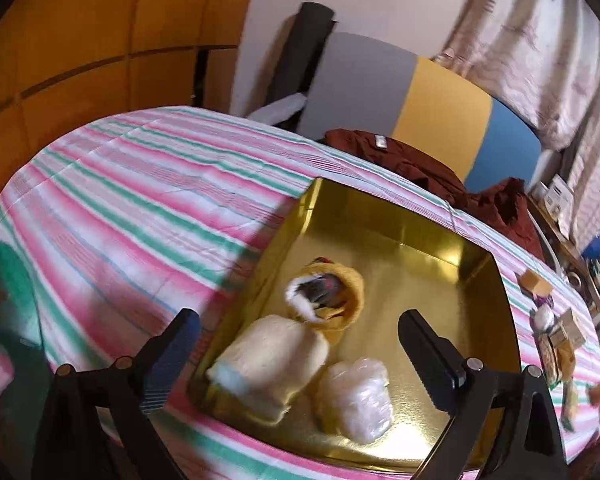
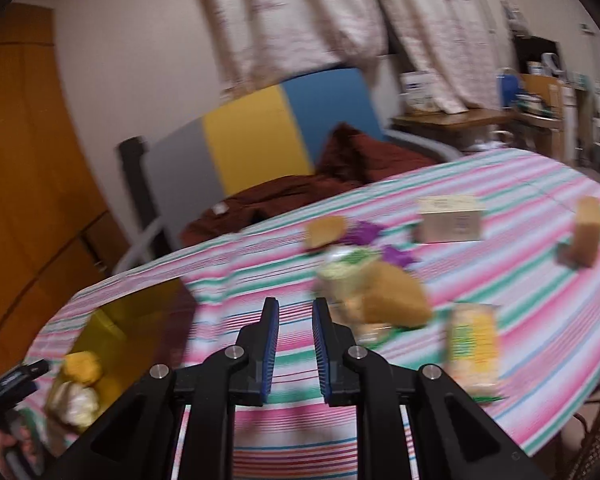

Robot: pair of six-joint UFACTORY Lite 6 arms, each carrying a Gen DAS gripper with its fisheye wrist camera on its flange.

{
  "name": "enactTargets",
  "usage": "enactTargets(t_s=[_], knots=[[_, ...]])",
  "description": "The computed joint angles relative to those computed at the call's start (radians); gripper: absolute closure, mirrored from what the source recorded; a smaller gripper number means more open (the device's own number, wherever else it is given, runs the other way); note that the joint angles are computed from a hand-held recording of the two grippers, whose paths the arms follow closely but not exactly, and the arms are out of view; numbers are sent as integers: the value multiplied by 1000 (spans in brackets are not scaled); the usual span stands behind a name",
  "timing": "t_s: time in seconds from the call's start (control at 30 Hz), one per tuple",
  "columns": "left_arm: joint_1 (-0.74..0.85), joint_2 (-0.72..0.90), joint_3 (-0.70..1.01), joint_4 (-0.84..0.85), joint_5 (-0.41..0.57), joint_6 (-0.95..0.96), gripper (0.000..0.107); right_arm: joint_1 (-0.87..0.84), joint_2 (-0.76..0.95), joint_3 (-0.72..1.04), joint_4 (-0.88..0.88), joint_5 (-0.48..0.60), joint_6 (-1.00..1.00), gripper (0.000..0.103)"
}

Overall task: Organize objects
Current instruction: 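Carry the yellow sock into the gold tray and open the left tool, then lift the WEIDAN cracker pack into the gold tray and open the right tool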

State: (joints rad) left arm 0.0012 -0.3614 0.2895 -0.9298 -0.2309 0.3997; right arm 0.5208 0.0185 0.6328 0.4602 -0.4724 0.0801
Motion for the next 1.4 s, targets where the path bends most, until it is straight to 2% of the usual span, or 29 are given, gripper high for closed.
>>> enactTargets(t_s=[0.07,0.17,0.2,0.27,0.33,0.43,0.53,0.57,0.67,0.77,0.9,1.0,1.07,1.13,1.17,1.2,1.4], knots=[[16,-18,-2,-69,18,58,7,66,41,60,8,21,3,87],[26,-38,6,-246,14,226,7,141,153,195,-98,69,112,87],[27,-52,-1,-269,15,247,7,173,213,270,-139,99,148,87],[38,-80,-11,-281,28,262,7,224,282,355,-102,127,110,87],[33,-94,-14,-335,28,316,7,271,337,429,11,146,-11,87],[23,-115,-18,-381,29,363,7,291,329,425,173,131,-166,83],[-6,-112,-16,-404,17,374,7,250,269,347,463,109,-435,68],[-16,-113,-18,-412,14,377,7,212,234,295,568,90,-515,60],[-62,-102,-18,-422,-5,366,7,88,172,200,799,52,-685,49],[-112,-96,-18,-443,-27,368,7,-124,185,155,979,78,-830,47],[-171,-92,-16,-500,-63,411,7,-303,277,172,950,142,-875,45],[-197,-102,-27,-515,-83,413,7,-369,332,198,702,249,-709,42],[-203,-102,-31,-520,-87,413,7,-359,349,206,687,243,-707,42],[-202,-100,-34,-518,-86,411,7,-324,375,225,772,203,-806,42],[-197,-99,-33,-521,-83,419,7,-313,377,226,786,188,-824,45],[-190,-105,-37,-517,-79,420,7,-301,369,214,759,174,-803,55],[-143,-108,-46,-478,-62,398,7,-284,289,116,551,160,-573,55]])
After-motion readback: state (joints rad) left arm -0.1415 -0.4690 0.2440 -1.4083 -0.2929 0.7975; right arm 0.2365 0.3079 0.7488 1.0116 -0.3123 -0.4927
